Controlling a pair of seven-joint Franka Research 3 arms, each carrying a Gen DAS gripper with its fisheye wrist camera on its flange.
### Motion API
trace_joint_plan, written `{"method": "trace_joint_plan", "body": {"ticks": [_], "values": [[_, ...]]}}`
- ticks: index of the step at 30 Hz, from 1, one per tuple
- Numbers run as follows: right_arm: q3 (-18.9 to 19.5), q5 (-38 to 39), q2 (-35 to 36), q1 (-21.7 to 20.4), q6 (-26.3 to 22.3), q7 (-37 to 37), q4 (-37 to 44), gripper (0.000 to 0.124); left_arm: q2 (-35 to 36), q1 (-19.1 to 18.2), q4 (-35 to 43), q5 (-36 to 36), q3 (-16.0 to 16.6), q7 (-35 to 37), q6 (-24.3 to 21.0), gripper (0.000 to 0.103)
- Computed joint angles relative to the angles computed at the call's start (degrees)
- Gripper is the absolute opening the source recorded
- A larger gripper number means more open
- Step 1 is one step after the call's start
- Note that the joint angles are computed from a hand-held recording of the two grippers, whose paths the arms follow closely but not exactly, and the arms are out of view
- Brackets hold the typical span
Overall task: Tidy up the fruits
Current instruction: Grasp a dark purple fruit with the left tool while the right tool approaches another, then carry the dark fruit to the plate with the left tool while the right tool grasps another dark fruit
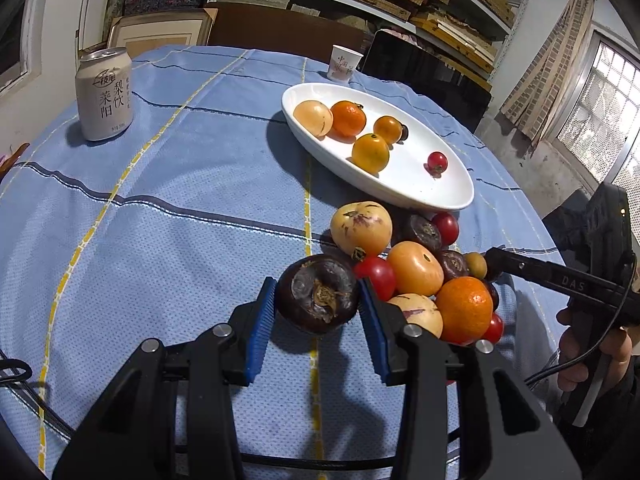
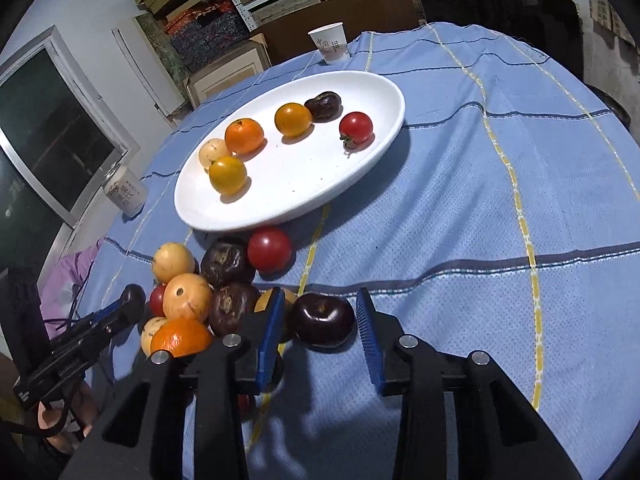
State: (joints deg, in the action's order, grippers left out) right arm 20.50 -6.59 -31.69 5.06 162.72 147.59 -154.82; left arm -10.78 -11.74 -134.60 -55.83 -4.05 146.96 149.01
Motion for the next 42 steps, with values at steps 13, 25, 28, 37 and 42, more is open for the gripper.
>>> {"method": "trace_joint_plan", "body": {"ticks": [13,25,28,37,42], "values": [[2.01,-10.14,1.5,-0.25,-11.82,-3.66,5.33,0.04,-0.12,0.01,-0.24,0.65,-0.03,-0.38,-0.02,0.04],[-0.6,-7.42,4.3,0.72,-4.23,-3.28,4.31,0.032,-0.1,0.02,-0.18,1.24,0.06,-0.6,-0.4,0.04],[1.37,-9.97,3.26,-0.32,-6.55,-0.74,4.8,0.032,-0.09,0.03,-0.1,0.95,0.16,-0.27,-0.64,0.041],[4.01,-14.47,-4.54,-0.31,-9.57,3.94,2.19,0.032,-1.32,-0.11,-0.81,-4.0,1.01,3.64,-1.13,0.04],[3.89,-13.79,-8.06,0.34,-10.53,3.9,1.34,0.032,-3.85,-1.06,-2.76,-7.94,0.73,9.29,1.82,0.04]]}}
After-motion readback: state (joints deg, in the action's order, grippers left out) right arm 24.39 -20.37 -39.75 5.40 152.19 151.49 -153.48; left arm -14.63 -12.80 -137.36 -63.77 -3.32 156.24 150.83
